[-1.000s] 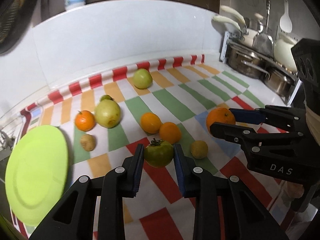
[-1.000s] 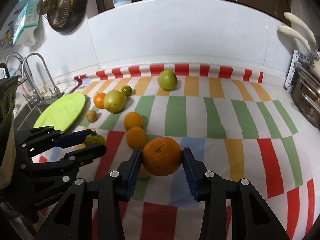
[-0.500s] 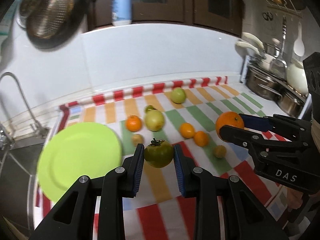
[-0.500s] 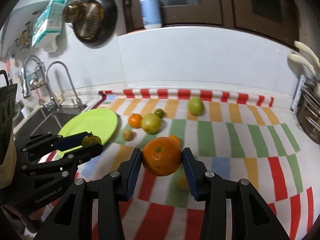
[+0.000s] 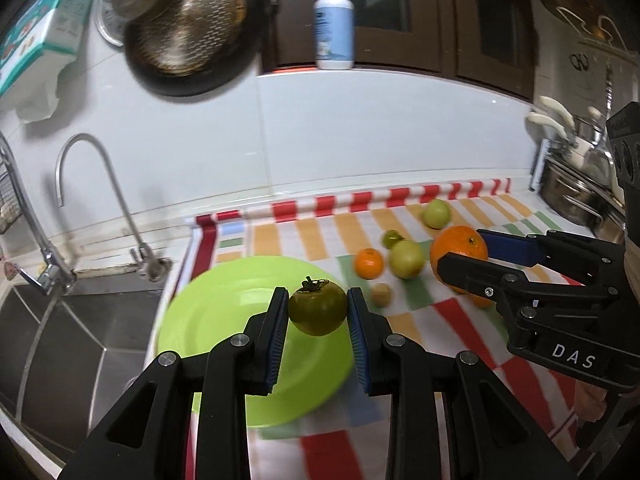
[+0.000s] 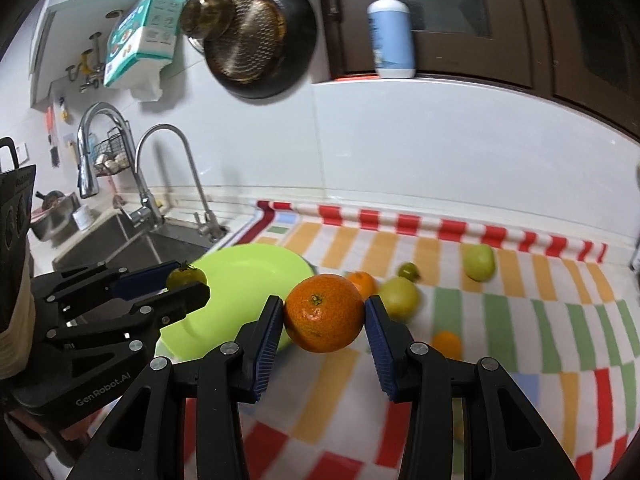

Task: Organize fruits
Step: 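Carry the green tomato and orange to the green plate and release both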

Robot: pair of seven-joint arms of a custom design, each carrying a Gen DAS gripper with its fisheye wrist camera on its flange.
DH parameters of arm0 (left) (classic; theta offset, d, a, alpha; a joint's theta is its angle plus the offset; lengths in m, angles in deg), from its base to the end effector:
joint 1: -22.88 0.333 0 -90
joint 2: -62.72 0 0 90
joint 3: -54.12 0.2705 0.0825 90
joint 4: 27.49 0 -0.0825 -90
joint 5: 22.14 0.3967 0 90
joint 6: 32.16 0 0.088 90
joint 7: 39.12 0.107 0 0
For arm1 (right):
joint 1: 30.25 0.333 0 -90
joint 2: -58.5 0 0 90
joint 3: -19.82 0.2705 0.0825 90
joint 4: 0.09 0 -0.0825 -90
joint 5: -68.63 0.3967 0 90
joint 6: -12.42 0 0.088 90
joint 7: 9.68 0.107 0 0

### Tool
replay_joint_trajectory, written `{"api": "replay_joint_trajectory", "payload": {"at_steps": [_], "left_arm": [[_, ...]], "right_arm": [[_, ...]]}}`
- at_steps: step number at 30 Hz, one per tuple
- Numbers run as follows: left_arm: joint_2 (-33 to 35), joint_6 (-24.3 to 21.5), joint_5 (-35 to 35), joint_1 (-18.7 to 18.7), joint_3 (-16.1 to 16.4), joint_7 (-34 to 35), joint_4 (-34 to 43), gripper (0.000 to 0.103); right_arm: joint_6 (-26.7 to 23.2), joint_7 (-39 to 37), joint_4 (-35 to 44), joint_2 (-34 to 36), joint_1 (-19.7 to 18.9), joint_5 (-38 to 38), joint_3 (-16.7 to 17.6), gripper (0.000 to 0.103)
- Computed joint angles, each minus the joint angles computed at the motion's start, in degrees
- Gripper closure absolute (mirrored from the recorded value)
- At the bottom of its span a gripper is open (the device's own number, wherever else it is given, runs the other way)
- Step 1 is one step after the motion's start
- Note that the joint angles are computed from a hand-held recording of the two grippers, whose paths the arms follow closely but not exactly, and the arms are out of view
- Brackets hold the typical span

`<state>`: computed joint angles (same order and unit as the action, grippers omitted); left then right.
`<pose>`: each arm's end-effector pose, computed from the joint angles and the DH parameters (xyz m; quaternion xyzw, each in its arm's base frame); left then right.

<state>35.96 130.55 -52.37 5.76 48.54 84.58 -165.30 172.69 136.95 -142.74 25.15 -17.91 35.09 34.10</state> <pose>0.4587 -0.1678 0.5422 -0.4299 0.7812 -0.3911 0.2280 0.3979 0.2386 0.5327 -0.6139 0.6338 -0.2917 0.3691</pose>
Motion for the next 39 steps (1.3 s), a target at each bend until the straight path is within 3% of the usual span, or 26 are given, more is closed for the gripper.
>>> {"api": "replay_joint_trajectory", "payload": {"at_steps": [9,17,22,31,33,37,39], "left_arm": [[7.78,-0.4,-2.53,1.94,2.99,5.25,6.1,0.073],[17.0,-3.29,-2.86,6.68,0.7,6.17,13.25,0.073],[22.02,-4.18,-1.07,9.08,-1.01,4.96,17.21,0.073],[26.55,-4.98,2.88,11.22,-2.72,3.73,20.71,0.069],[26.28,-4.25,3.6,11.51,-2.83,3.08,20.33,0.06],[24.55,-3.11,3.17,11.76,-2.71,3.29,18.84,0.056],[22.78,-2.45,2.38,11.65,-2.57,4.02,17.34,0.052]], "right_arm": [[0.48,1.2,13.12,15.45,-0.13,-3.75,0.74,0.06],[-0.49,-0.57,21.7,26.52,4.05,-3.44,-3.74,0.06],[-1.12,-4.11,25.57,31.87,6.36,0.47,-6.17,0.06],[-1.0,-9.1,29.76,37.62,8.17,5.88,-8.31,0.06],[-0.76,-7.87,29.81,37.83,8.53,5.18,-8.77,0.06],[-1.3,-2.77,28.72,36.26,9.14,1.09,-9.38,0.058],[-1.48,-0.06,27.91,34.88,9.15,-1.68,-9.22,0.05]]}}
